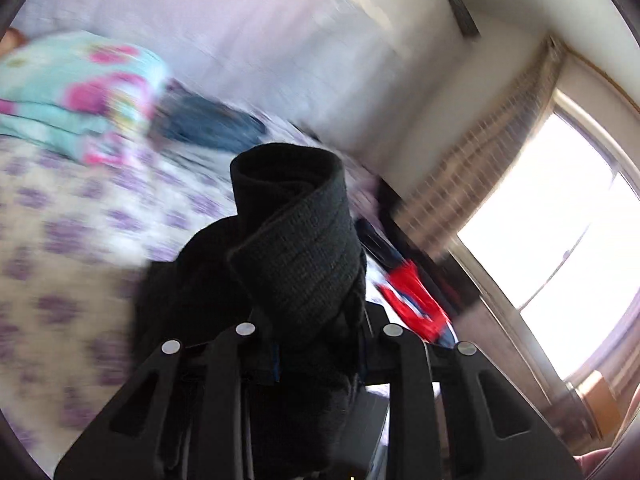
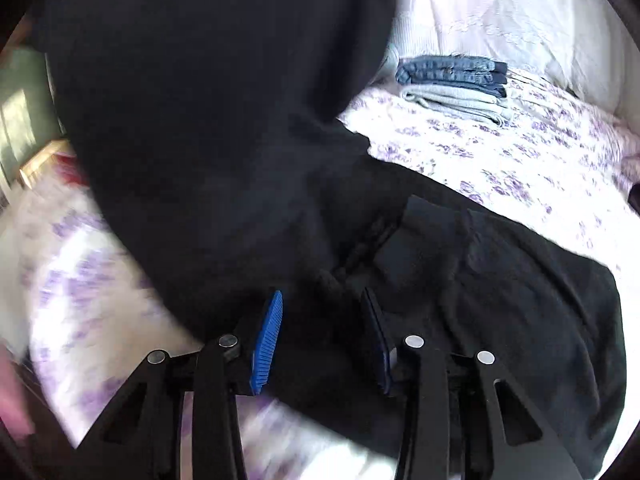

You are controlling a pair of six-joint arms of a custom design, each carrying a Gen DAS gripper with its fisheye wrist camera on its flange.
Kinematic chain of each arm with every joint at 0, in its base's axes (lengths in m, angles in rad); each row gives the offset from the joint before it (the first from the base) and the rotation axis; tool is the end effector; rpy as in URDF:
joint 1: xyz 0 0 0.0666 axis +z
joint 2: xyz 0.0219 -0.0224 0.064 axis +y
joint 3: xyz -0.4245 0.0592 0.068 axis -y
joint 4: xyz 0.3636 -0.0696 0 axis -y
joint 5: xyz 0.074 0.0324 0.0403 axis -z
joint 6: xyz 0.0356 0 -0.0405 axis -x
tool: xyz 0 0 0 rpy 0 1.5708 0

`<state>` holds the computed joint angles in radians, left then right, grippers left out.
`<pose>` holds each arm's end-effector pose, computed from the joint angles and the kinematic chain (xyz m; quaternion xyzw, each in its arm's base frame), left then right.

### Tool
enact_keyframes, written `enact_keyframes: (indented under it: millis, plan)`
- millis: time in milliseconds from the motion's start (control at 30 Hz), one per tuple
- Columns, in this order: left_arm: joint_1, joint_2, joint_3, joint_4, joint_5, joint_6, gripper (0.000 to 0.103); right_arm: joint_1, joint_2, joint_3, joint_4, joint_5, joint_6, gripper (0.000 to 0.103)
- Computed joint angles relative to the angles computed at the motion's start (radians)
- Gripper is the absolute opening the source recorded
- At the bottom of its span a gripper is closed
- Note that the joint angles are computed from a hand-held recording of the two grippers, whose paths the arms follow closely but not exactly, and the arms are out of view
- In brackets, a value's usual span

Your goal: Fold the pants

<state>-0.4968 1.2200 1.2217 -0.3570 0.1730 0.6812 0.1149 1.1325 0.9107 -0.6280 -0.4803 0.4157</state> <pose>0.3535 -0.1991 0.5151 -0.0262 0.8189 -0.3750 0.4336 0.3236 0.0535 0.3844 -0.3193 0.8551 0.1687 0.3721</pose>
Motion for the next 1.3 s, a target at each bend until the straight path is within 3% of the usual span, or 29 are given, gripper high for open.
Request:
enact_keyframes:
  millis: [33, 167, 400, 500, 567, 633, 700, 833, 900, 967, 1000, 1033, 1100, 1133, 1167, 1233, 1300]
  plan:
    - [-0.021, 0.042, 0.030, -0.002, 0.014, -0.004, 0.024, -0.044, -0.034, -0.017, -0.022, -0.061, 0.032, 0.044]
    - [-0.091, 0.197, 0.132, -0.031, 0.036, -0.001, 0.024, -0.193, -0.138, -0.088, -0.066, -0.168, 0.166, 0.049]
    - [-0.177, 0.420, 0.258, -0.157, 0.054, 0.011, 0.026, -0.400, -0.151, -0.104, -0.224, -0.278, 0.375, 0.051]
    - [-0.175, 0.435, 0.263, -0.180, 0.124, 0.001, 0.041, -0.488, -0.113, -0.072, -0.301, -0.339, 0.443, 0.060]
    - [-0.178, 0.399, 0.261, -0.175, 0.122, -0.058, 0.071, -0.550, -0.064, -0.022, -0.392, -0.409, 0.490, 0.062]
    - [-0.192, 0.336, 0.238, -0.141, 0.077, -0.117, 0.082, -0.609, -0.019, 0.038, -0.476, -0.482, 0.523, 0.065]
    - [-0.203, 0.256, 0.200, -0.100, -0.016, -0.185, 0.089, -0.643, -0.005, 0.069, -0.466, -0.534, 0.490, 0.068]
    - [-0.205, 0.124, 0.105, -0.062, -0.290, -0.221, 0.092, -0.640, -0.026, 0.068, -0.238, -0.607, 0.276, 0.069]
    - [-0.177, 0.097, 0.066, -0.061, -0.321, -0.190, 0.092, -0.597, -0.024, 0.062, -0.086, -0.614, 0.148, 0.070]
    - [-0.141, 0.088, 0.030, -0.062, -0.296, -0.125, 0.092, -0.536, -0.014, 0.055, 0.077, -0.574, 0.012, 0.073]
    - [-0.125, 0.092, 0.007, -0.054, -0.273, -0.086, 0.092, -0.498, 0.008, 0.069, 0.108, -0.541, -0.019, 0.077]
    - [-0.112, 0.099, -0.009, -0.058, -0.257, -0.053, 0.092, -0.476, 0.036, 0.090, 0.088, -0.487, -0.016, 0.078]
    - [-0.096, 0.112, -0.055, -0.054, -0.224, -0.004, 0.092, -0.420, 0.140, 0.160, -0.083, -0.248, 0.019, 0.078]
    - [-0.091, 0.119, -0.082, -0.060, -0.206, 0.017, 0.092, -0.428, 0.176, 0.168, -0.135, -0.227, 0.043, 0.078]
    - [-0.094, 0.113, -0.112, -0.062, -0.203, 0.025, 0.092, -0.459, 0.170, 0.152, -0.136, -0.267, 0.094, 0.076]
    - [-0.105, 0.109, -0.162, -0.094, -0.217, 0.043, 0.092, -0.457, 0.138, 0.155, -0.162, -0.216, 0.162, 0.076]
    - [-0.104, 0.089, -0.224, -0.055, -0.179, 0.065, 0.092, -0.454, 0.118, 0.197, -0.201, -0.257, 0.164, 0.077]
